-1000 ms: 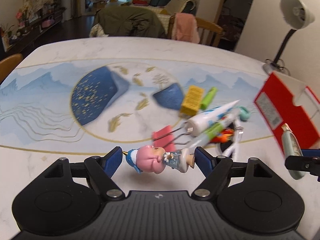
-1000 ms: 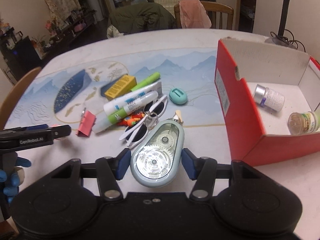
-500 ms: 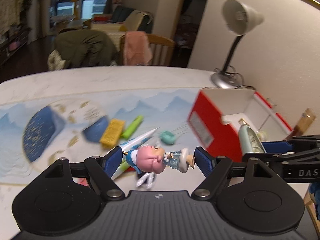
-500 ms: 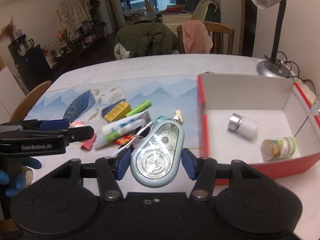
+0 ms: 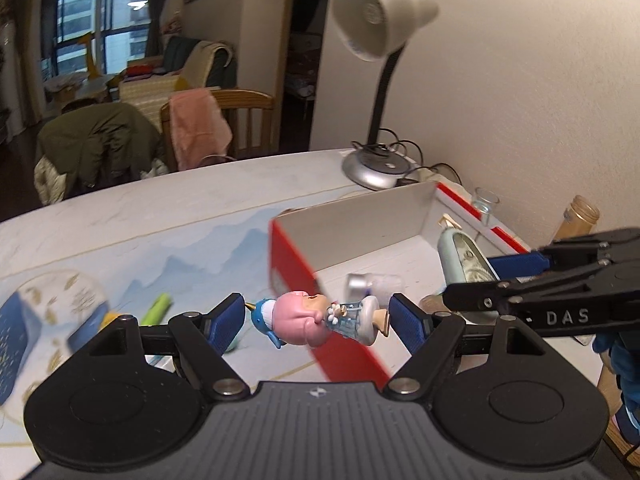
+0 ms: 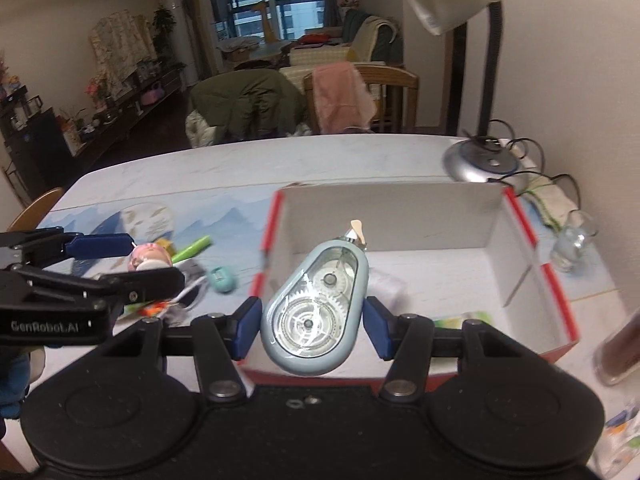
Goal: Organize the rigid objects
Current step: 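Carry the figurine and correction tape with both tools into the shoebox, then open both tools to drop the figurine and tape, then withdraw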
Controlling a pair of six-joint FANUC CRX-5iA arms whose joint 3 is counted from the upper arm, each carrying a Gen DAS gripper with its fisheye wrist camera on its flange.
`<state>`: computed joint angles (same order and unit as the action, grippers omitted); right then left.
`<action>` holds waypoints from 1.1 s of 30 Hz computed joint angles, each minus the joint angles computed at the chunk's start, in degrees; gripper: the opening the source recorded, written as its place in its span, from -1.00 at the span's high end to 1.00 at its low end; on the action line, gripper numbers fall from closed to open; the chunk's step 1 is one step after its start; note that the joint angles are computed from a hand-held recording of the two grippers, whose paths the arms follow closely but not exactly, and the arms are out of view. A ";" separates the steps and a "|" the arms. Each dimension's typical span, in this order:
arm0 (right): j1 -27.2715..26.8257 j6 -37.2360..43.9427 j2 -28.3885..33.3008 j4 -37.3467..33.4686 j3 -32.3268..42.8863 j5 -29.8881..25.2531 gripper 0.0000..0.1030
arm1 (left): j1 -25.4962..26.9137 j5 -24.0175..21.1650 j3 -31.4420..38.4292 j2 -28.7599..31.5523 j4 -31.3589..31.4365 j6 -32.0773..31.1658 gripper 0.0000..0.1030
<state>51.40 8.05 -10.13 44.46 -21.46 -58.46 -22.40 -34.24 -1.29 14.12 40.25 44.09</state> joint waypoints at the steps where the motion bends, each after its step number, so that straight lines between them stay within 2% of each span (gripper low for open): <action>1: -0.54 0.41 -0.38 0.06 -0.36 0.12 -0.06 | -0.64 -0.08 0.96 0.59 -1.03 0.98 -0.54; 10: -7.56 5.85 -2.05 -1.33 -2.28 2.69 -0.06 | -5.29 -4.20 12.15 7.66 -10.54 8.53 -0.54; 15: -12.44 10.56 -1.20 -4.80 -1.54 4.97 -0.06 | -7.27 -9.09 20.50 12.98 -17.75 14.12 -0.54; 22: -17.17 18.94 2.51 -11.13 1.54 5.87 -0.06 | -9.86 -19.60 33.68 20.92 -26.24 21.67 -0.54; 33: -22.30 31.18 10.11 -22.94 9.30 3.19 -0.06 | -11.68 -35.79 53.49 33.04 -33.35 28.04 -0.54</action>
<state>29.10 39.24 -0.02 21.53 -12.16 -55.28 -34.08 -70.03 52.20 47.17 6.90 72.13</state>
